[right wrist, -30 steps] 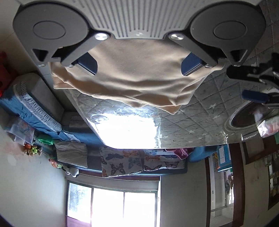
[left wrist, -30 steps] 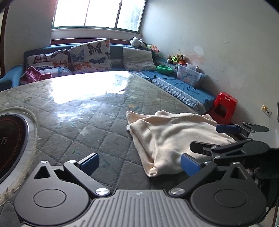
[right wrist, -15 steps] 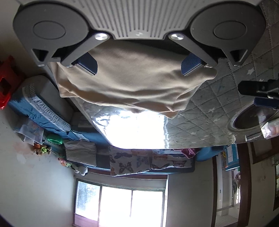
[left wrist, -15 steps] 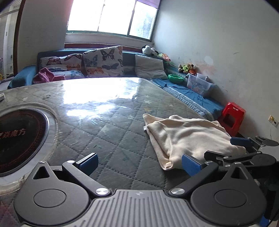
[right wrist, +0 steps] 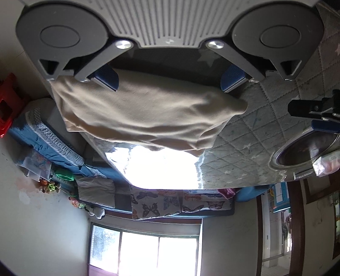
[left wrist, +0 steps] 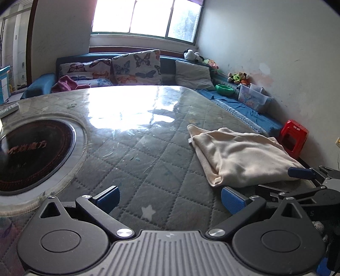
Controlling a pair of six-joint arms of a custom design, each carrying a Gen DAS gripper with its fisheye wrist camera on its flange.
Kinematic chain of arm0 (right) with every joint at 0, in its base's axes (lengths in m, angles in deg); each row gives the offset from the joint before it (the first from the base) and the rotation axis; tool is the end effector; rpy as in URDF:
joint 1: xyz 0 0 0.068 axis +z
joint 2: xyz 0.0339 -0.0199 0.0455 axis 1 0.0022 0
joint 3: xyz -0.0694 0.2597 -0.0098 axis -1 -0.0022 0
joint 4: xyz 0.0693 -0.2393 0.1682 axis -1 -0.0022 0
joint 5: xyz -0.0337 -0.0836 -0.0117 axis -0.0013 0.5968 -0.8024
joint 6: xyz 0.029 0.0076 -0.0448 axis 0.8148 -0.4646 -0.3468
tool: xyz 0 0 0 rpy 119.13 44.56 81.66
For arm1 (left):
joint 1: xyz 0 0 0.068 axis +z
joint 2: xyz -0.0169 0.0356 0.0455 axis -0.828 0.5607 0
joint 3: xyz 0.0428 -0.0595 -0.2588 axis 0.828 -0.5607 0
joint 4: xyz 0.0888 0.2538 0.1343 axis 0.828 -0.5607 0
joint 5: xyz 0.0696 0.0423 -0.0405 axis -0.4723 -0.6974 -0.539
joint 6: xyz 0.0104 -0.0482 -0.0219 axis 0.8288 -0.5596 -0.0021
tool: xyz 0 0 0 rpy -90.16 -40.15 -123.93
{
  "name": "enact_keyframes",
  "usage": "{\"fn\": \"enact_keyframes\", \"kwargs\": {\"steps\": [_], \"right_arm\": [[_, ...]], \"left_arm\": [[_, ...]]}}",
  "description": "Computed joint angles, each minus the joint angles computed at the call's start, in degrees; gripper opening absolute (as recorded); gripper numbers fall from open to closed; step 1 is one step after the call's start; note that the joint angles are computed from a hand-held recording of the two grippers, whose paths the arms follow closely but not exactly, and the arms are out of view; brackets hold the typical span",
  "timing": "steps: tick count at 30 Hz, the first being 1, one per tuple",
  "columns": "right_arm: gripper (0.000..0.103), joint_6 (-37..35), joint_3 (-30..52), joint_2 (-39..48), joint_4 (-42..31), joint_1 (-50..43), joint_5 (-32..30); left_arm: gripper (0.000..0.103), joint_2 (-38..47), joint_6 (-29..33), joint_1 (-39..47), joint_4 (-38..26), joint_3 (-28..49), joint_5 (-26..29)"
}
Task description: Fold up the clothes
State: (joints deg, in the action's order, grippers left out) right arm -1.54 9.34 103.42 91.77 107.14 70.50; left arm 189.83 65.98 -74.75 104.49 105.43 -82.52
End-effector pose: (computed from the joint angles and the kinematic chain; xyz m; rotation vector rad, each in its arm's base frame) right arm 0.2949 0.0813 0.0497 -0.0139 2.2202 -0.0650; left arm 0.3157 -0.1126 0.0524 0.3065 2.2223 -0.3865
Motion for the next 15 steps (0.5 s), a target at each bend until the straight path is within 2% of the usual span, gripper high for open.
{"fn": "enact_keyframes", "kwargs": {"steps": [15], "right_arm": [[0.103, 1.55, -3.01, -1.73, 1.13, 2.67, 0.68]], "left_arm": [[0.103, -2.92, 0.30, -0.79, -0.18, -3.44, -1.82]]}}
